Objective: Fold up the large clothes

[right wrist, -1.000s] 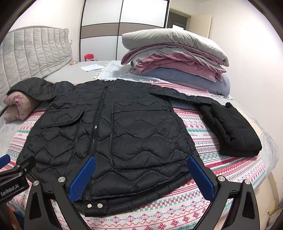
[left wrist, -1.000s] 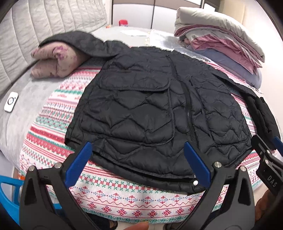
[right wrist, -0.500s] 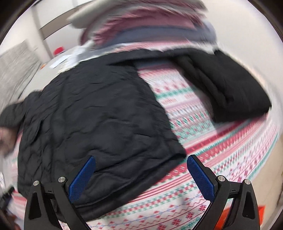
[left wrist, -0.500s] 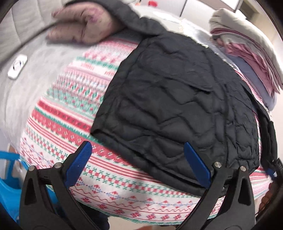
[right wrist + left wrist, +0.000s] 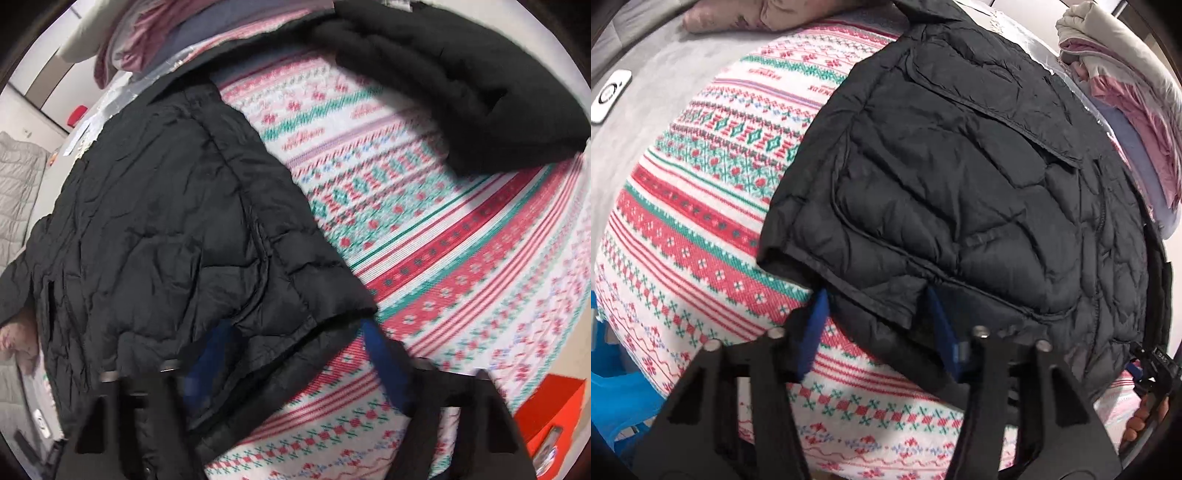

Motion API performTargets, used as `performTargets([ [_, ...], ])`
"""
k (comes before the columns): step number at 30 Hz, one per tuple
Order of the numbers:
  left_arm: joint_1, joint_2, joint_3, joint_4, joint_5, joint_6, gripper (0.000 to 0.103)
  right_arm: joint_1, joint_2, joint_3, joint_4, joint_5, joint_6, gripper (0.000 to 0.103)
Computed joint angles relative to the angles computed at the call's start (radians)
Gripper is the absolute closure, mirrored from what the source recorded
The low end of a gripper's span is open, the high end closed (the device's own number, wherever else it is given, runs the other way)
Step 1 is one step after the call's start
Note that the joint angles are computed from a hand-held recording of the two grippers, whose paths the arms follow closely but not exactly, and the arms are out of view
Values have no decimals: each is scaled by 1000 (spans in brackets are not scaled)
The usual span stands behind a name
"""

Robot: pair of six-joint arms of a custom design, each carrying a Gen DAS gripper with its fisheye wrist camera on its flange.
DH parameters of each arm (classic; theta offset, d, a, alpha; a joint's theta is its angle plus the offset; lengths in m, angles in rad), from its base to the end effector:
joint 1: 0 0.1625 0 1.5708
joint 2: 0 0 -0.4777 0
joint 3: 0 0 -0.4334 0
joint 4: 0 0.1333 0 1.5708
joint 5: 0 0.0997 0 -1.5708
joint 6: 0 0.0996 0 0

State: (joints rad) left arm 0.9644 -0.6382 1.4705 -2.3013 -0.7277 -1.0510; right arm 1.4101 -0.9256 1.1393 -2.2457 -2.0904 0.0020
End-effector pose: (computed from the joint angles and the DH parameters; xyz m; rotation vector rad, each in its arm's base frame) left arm -0.2670 -0.7493 0.0506 -0.4770 2.3594 -0.7125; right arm -0.0514 -0.8412 0.4192 -0.3643 -2.5184 0.5409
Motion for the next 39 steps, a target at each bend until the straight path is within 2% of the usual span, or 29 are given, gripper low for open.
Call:
performTargets([
  [1, -3, 4, -2, -9, 13, 16, 76, -3, -4, 4, 6, 23, -1, 67],
  [3, -7, 5, -2, -21, 27, 29, 87, -5, -15, 20, 8, 52, -18, 85],
  [5, -11, -2, 9, -29, 50, 22, 91, 3, -41, 65, -25, 53, -69, 93],
  [8, -16, -15, 22, -2, 93, -10, 94, 4, -94, 145, -72, 93, -115, 96],
  [10, -18, -27, 32, 12, 117, -24, 95, -4, -139, 204, -93, 145, -142, 97],
  [13, -22, -43, 50, 27, 139, -43, 95, -10, -189, 269, -104, 204, -183, 98],
  [16, -20, -34, 35, 51, 152, -50, 95, -12, -211, 295, -89, 229, -224, 98],
  [19, -29, -31, 29, 109, 178, -69, 95, -3, -220, 316, -79, 215, -283, 98],
  [22, -36, -31, 25, 105, 186, -49, 95, 19, -215, 326, -139, 166, -347, 97],
  [24, -45, -27, 24, 84, 188, -27, 95, 26, -213, 324, -158, 189, -352, 97],
  [29, -64, 2, -11, 100, 169, 15, 95, 50, -218, 350, -284, 164, -375, 97],
  [32, -70, 7, -32, 162, 161, -41, 86, 47, -243, 374, -263, 171, -386, 97],
  [34, -79, -7, -23, 162, 149, -75, 61, 34, -254, 376, -240, 186, -358, 94],
  [36, -95, -29, 4, 137, 132, -99, 45, 15, -262, 357, -203, 234, -304, 94],
  [37, -105, -39, 15, 106, 132, -94, 43, 5, -266, 350, -199, 256, -274, 94],
  [39, -129, -45, 22, 76, 168, -62, 41, -2, -266, 334, -216, 250, -201, 94],
])
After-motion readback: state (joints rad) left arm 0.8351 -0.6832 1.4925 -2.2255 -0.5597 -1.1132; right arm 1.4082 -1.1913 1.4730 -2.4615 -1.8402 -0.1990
